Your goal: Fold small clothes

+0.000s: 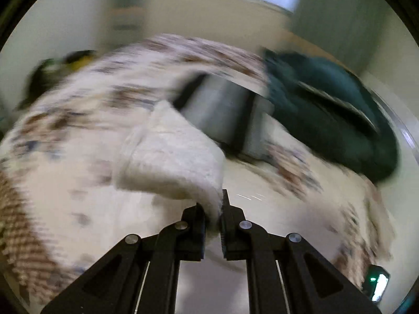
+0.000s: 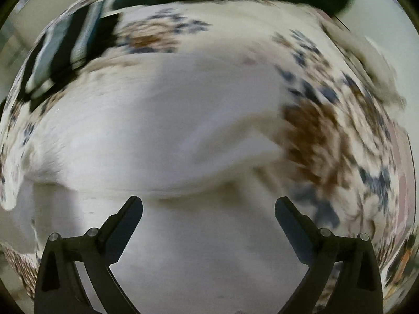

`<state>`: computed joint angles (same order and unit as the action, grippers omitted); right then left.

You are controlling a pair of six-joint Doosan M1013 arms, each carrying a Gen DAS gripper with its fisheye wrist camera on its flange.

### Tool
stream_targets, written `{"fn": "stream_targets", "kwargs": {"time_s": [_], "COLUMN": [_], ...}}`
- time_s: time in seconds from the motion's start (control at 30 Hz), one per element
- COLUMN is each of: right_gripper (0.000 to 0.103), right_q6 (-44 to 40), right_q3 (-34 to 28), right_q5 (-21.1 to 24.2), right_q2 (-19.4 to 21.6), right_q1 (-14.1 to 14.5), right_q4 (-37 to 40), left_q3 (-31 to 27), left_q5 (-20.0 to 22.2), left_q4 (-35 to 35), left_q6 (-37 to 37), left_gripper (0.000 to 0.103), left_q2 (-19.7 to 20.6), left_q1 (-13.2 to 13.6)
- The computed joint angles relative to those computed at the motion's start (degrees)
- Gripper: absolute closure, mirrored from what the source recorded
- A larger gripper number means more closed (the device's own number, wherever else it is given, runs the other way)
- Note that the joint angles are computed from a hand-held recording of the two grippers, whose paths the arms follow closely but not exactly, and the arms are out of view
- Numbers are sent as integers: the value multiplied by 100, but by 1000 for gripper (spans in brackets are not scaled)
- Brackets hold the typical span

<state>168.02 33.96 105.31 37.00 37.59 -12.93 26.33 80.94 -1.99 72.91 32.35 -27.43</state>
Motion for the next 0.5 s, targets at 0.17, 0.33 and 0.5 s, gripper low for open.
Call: {"fn": "stream_targets", "kwargs": {"time_s": [0.17,0.33,0.5], "right_gripper": [1,1,1], "right_q6": [985,1196,1289], "right_q3": [1739,2645,3017], "right_q5": [-665,-808,-1332], "right_q2": [-1037,-1636,-2055], "right_q1": [-101,-157,-247], "right_q4": [391,540,514], "left_q3": [-140,-636,-456], "left_q5": [316,1201,1155], "left_q4": [-516,-655,-641], "left_q6": [465,781,893], "left_gripper": [96,81,35], "left_q2": [357,853,611], "left_q1": [-629,-921,-704]}}
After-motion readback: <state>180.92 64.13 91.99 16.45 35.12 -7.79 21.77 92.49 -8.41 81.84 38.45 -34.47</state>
